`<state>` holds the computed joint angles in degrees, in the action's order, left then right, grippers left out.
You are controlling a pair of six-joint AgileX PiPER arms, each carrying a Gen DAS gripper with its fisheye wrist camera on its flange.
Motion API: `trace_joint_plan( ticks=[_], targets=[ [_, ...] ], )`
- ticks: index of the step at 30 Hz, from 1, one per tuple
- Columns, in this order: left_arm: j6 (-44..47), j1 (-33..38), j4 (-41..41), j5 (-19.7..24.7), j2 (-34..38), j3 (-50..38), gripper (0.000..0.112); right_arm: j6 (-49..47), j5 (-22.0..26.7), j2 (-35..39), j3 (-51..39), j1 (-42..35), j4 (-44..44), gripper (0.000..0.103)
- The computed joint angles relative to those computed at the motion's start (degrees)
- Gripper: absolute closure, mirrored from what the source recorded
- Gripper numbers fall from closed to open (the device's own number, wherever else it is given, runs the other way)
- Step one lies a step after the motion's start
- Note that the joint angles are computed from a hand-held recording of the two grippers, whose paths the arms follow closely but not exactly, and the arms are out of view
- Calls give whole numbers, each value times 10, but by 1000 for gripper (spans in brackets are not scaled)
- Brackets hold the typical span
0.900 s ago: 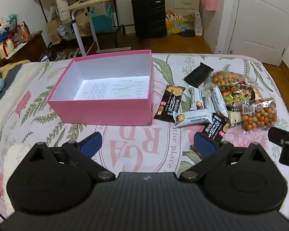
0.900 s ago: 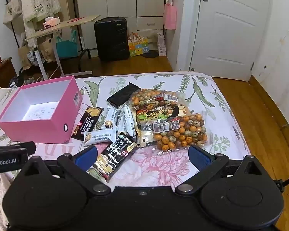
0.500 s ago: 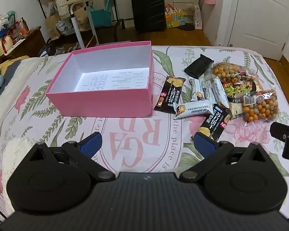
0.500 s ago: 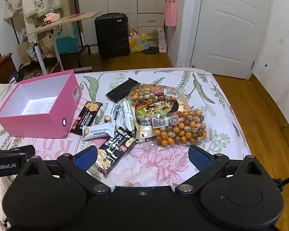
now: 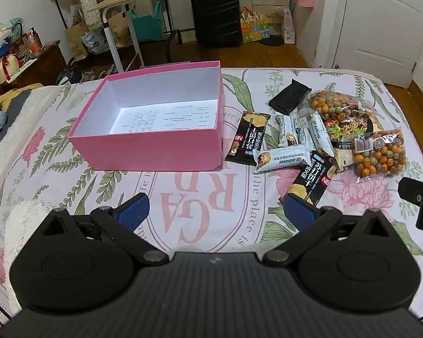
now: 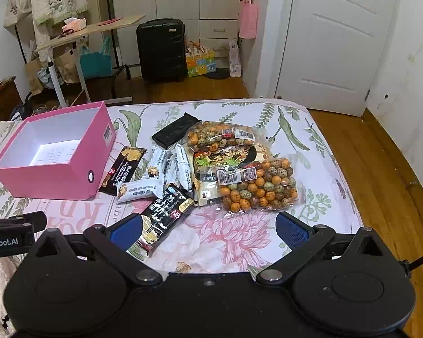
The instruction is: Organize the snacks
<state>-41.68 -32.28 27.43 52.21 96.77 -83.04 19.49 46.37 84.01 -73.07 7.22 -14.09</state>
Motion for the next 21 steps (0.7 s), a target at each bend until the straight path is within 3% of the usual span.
trace_joint_plan(
  ticks=[6,15,21],
  targets=[
    [0,1,0,-3,-4,9,9,2,5,1,-1,0,-4,1],
    [-19,3,5,-46,-25,42,9,11,3,5,5,4,-8,1],
    [-22,5,8,-45,-24,41,9,14,2,11,6,3,-9,1]
  ],
)
